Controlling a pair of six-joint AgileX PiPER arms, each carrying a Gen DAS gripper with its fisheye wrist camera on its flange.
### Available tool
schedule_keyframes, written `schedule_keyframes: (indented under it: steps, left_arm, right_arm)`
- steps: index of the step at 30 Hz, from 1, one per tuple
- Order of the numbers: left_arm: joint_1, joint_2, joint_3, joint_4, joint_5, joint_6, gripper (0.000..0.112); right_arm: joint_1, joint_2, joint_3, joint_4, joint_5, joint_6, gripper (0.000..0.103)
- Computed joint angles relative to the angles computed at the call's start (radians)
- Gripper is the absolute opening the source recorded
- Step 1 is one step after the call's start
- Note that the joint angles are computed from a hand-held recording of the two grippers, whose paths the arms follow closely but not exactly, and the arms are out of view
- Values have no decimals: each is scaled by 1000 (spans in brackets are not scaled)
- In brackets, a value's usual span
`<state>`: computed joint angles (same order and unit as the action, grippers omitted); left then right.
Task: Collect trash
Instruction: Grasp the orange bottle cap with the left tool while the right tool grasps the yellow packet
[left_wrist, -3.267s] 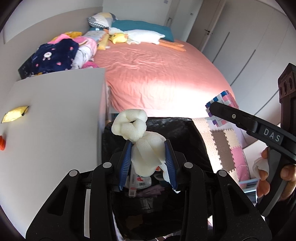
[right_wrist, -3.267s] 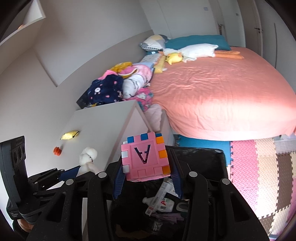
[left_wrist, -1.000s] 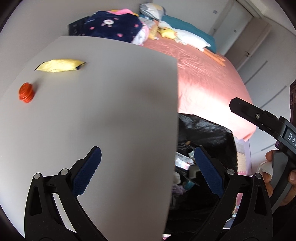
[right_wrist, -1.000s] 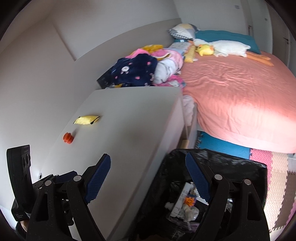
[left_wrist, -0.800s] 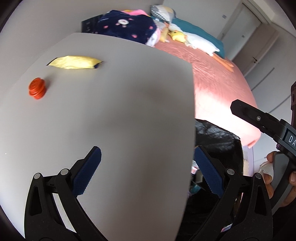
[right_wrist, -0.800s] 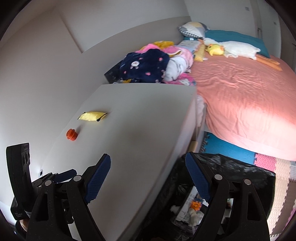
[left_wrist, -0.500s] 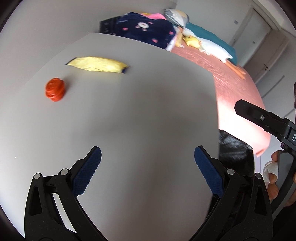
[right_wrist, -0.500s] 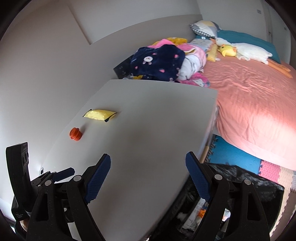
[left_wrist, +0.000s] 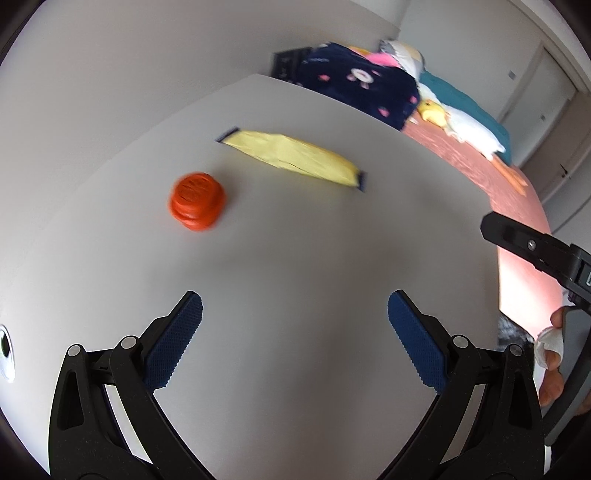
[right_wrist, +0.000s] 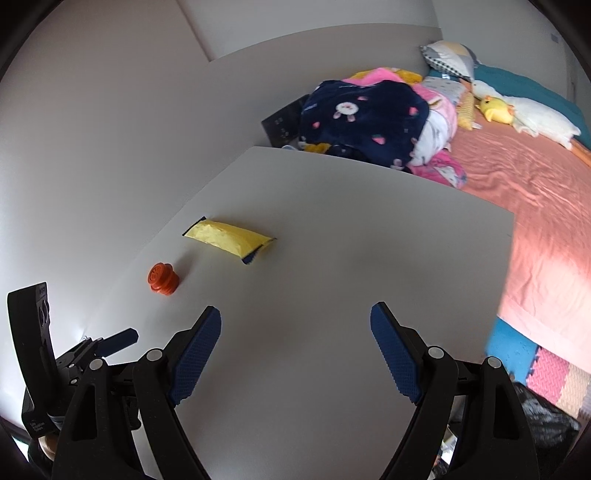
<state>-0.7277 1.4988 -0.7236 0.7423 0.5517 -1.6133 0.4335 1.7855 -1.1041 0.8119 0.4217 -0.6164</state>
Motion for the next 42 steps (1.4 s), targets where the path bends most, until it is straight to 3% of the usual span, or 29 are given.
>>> schedule_keyframes:
  steps: [14, 19, 28, 30, 32, 39, 42]
  left_arm:
    - [223, 25, 37, 34, -99, 55, 79]
    - [282, 34, 45, 45, -136, 73, 77]
    - [362, 84, 28, 13, -183, 168, 63]
    - [356, 88, 28, 54, -175, 134, 51]
    - [365, 84, 36, 61, -195, 135, 45]
    - [379, 63, 60, 64, -209, 116, 45]
    - [385, 45, 76, 56, -211, 120, 45]
  right_arm:
    - [115, 226, -322, -252, 45, 246, 83]
    - [152, 304, -440, -336, 82, 304, 83]
    - [218, 446, -673, -507, 175, 455, 83]
    - [232, 479, -727, -541, 198, 477, 83]
    - [242, 504, -768, -565, 216, 494, 83]
    - [262, 588, -862, -621, 253, 500, 83]
    - [265, 614, -880, -631, 257, 493, 71]
